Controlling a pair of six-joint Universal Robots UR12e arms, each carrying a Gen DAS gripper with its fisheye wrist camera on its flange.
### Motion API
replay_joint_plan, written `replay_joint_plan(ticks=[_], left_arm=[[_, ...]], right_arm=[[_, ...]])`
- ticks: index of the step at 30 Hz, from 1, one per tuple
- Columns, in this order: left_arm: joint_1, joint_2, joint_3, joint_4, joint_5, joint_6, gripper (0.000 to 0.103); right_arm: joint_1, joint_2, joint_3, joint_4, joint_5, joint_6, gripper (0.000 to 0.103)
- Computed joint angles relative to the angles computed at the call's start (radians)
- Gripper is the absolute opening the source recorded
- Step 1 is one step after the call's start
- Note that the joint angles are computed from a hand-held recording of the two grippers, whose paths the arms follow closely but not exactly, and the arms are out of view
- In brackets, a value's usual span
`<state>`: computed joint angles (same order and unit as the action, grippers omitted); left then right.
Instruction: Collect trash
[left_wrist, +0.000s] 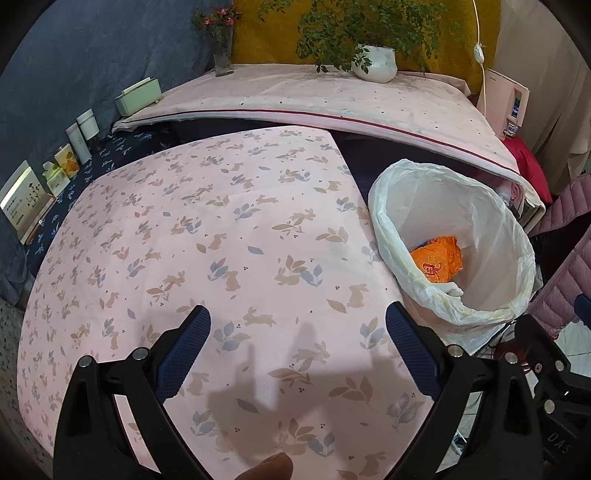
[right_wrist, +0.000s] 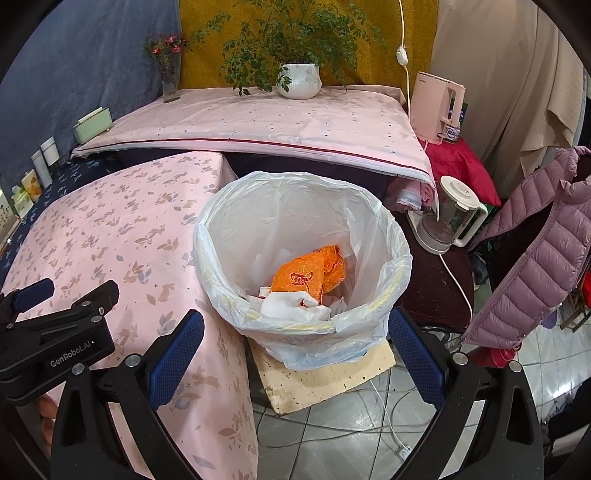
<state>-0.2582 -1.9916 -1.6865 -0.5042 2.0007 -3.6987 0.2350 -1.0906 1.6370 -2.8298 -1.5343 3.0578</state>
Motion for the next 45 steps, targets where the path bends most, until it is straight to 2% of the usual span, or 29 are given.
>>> replay_joint_plan(ticks=[11,45], left_arm=[[-0.013,-0.004,0.008,-0.011,0.028,-0.002,0.091],[-0.02,-0.012,0.01,-0.026,0.018,-0.001,0.091]], right_arm=[[0.0,-0.004,0.009,-0.01,-0.011,-0.006,0.096],[-0.004,-0.004,0.022,-0.006,-0.015,-0.011,0.096]])
